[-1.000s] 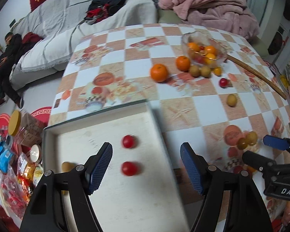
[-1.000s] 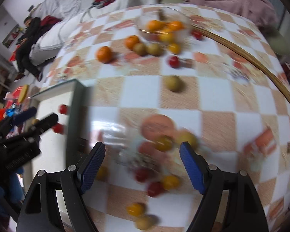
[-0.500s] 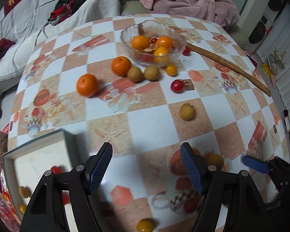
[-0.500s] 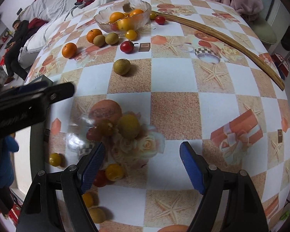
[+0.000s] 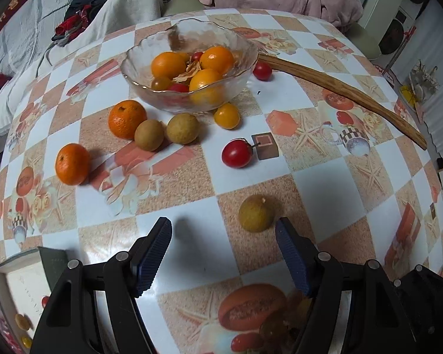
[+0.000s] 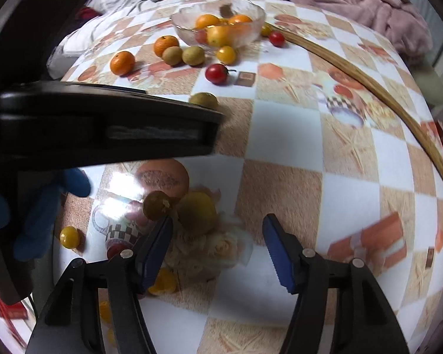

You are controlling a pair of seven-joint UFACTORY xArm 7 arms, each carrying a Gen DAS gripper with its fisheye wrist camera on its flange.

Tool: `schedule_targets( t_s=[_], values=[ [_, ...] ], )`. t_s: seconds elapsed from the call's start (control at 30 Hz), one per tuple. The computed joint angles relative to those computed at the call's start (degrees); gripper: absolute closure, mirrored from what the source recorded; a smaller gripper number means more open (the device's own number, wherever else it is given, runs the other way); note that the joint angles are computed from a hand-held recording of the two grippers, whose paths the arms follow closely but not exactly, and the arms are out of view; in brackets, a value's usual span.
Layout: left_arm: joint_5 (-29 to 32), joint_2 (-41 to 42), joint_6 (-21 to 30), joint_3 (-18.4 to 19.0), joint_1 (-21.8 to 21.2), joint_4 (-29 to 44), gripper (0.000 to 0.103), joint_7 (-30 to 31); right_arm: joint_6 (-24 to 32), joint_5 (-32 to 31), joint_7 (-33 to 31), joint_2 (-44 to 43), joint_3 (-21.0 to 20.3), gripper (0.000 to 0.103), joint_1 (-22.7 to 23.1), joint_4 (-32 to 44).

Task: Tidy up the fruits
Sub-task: 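Grasp a brown longan with the left gripper while the right grasps a yellow-green fruit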

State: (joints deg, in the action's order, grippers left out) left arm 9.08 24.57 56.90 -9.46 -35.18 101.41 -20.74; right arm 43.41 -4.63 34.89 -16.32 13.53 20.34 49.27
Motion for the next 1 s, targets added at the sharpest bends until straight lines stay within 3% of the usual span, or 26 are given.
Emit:
schedule_targets(
  t_s=[0.17, 0.27, 0.4, 0.63, 1.0],
  values=[
    [0.41, 2.03, 0.76, 0.39, -0.63, 2.27, 0.03, -0.29, -1.29, 0.11, -1.8, 0.02, -0.4, 0.055, 0.1, -0.24],
    [1.45, 2.38, 0.58, 0.69, -1.16, 2.7, 0.041, -0.47, -1.51, -0.17, -2.36, 0.4, -0.37, 0.074, -0.01, 0.01],
    [0.75, 3.02, 0.61, 0.32, -0.93, 3.98, 0.077, 1.17, -3.33, 4.59, -3.13, -0.18, -2.03, 0.075, 0.34, -1.01],
    [-2.41, -1.26, -1.43, -0.17, 0.72, -1.37, 0.077, 0.63, -2.1, 8.49, -2.74, -3.45, -3.11, 0.075, -0.77, -3.0],
    [-4.41, -13.43, -4.26, -1.46, 4.79, -14.81, 0.077, -1.07, 0.3, 8.86, -0.18, -5.15, -1.99, 0.075, -1.36, -2.4]
  ],
)
